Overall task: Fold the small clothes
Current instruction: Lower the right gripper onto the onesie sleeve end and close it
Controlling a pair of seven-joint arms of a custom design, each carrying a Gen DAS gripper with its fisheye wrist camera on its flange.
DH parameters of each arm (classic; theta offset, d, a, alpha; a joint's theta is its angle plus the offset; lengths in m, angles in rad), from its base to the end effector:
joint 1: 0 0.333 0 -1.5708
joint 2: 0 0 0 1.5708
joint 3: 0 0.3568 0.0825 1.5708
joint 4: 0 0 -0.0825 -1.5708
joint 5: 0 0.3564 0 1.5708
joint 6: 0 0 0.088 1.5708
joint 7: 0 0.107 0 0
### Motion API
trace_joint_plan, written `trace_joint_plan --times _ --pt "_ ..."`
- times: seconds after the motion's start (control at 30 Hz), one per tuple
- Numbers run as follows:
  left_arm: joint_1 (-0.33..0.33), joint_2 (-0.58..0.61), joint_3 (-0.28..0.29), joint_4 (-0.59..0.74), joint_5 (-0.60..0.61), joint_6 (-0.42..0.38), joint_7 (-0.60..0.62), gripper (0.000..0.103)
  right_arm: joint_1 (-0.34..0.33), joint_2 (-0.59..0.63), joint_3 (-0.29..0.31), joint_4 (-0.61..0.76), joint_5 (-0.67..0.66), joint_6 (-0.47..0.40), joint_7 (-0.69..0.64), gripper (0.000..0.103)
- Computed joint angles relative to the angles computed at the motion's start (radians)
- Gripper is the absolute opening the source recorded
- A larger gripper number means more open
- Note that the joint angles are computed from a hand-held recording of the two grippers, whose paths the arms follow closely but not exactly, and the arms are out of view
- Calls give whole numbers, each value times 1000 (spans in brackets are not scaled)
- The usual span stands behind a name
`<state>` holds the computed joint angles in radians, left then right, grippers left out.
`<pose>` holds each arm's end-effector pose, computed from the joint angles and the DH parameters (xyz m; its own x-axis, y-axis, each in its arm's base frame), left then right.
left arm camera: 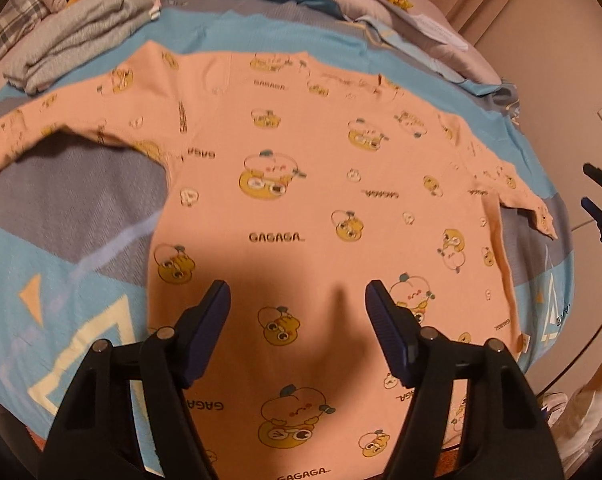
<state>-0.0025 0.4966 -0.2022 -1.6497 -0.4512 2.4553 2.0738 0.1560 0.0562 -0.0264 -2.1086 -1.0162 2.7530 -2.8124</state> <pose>0.6921 -0.1186 0.4131 -0.3957 -0.8703 0.2933 -0.8760 0.2618 -0.4051 0.5564 0.1079 0.4972 -0.6288 -0.6617 -0.4084 -0.3556 0.7118 -0.6058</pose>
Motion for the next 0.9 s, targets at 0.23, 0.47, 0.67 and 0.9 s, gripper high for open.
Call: trace_joint_plan --times 0.23,0.47,0.67,0.9 --pt "-10 19 12 13 25 -21 -37 69 -79 -21 -41 -105 144 -61 15 59" --pt "-2 24 6 18 18 -29 -43 69 -137 14 -76 -190 229 12 67 50" --pt "0 28 3 24 10 -29 -46 69 -150 46 -114 -184 96 76 197 38" --pt "13 25 -3 32 -15 -31 -36 69 -144 16 -123 -184 -26 7 246 8"
